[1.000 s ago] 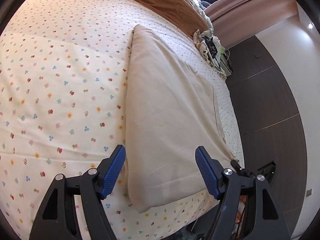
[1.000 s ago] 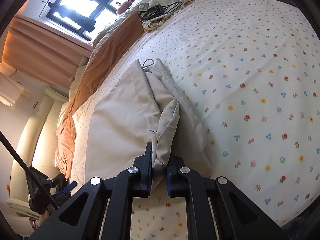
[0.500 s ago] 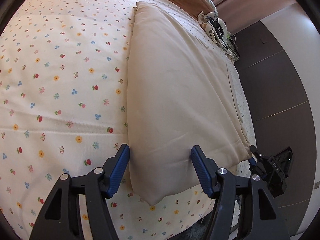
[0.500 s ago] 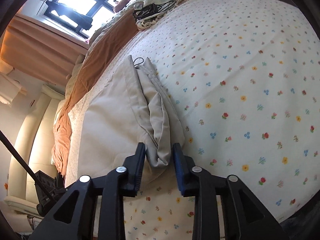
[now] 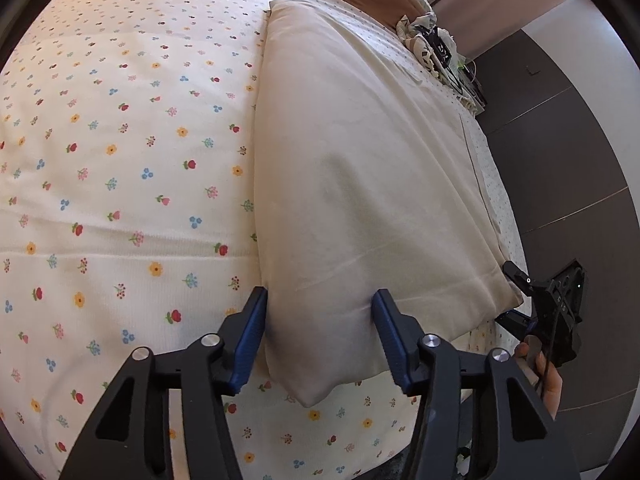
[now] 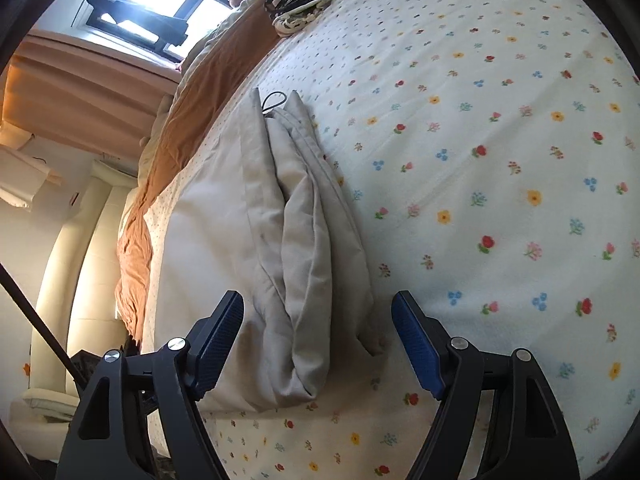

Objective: Fold large clothes
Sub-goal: 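Grasp the folded jacket edge with the right tool and press it flat, then close the left tool on the folded jacket's end while the right tool grips its drawstring edge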

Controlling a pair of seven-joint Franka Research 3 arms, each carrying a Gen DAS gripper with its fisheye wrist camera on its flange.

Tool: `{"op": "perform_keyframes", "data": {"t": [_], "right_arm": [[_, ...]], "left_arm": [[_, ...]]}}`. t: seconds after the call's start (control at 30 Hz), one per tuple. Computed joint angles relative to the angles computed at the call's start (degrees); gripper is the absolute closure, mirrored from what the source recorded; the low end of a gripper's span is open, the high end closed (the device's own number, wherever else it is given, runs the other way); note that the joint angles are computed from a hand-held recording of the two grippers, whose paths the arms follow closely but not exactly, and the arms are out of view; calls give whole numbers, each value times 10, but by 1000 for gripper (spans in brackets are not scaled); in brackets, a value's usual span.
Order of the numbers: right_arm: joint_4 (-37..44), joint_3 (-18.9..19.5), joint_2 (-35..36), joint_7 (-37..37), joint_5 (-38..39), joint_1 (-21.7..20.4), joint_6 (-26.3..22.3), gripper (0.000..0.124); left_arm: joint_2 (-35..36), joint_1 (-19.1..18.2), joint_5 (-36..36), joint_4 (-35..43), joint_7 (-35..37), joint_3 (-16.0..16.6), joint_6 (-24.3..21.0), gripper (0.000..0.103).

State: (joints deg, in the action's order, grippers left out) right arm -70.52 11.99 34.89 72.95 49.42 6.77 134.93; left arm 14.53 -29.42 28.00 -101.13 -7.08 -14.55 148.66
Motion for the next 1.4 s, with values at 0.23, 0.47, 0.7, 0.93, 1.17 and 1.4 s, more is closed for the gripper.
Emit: {"op": "perform_keyframes", "data": {"t": [0.23,0.47,0.7,0.93,1.17,1.4], "right_arm": [[-2,12,1,-14,16,-13,-13,102],[-95,6,-66,-60,53,-11,18,107],[-210,-13,-149,-119,117,-14,22,107],[-310,-44,-224,-162,153,0,16,107],[-360,-73,-259,-168,168,10,-12,106],[-322,-86,-248,-102,90,14,-5,69]], "left_arm": [[10,-10,4,47,50,-6,-78,78],[-8,-9,-13,44,80,-13,-94,81],[-23,-10,-36,26,103,-26,-82,81],[-52,-20,-44,-13,90,-38,-63,81],[-74,-21,-65,-58,69,-47,-26,78],[-99,-2,-119,-110,59,-47,25,57]]}}
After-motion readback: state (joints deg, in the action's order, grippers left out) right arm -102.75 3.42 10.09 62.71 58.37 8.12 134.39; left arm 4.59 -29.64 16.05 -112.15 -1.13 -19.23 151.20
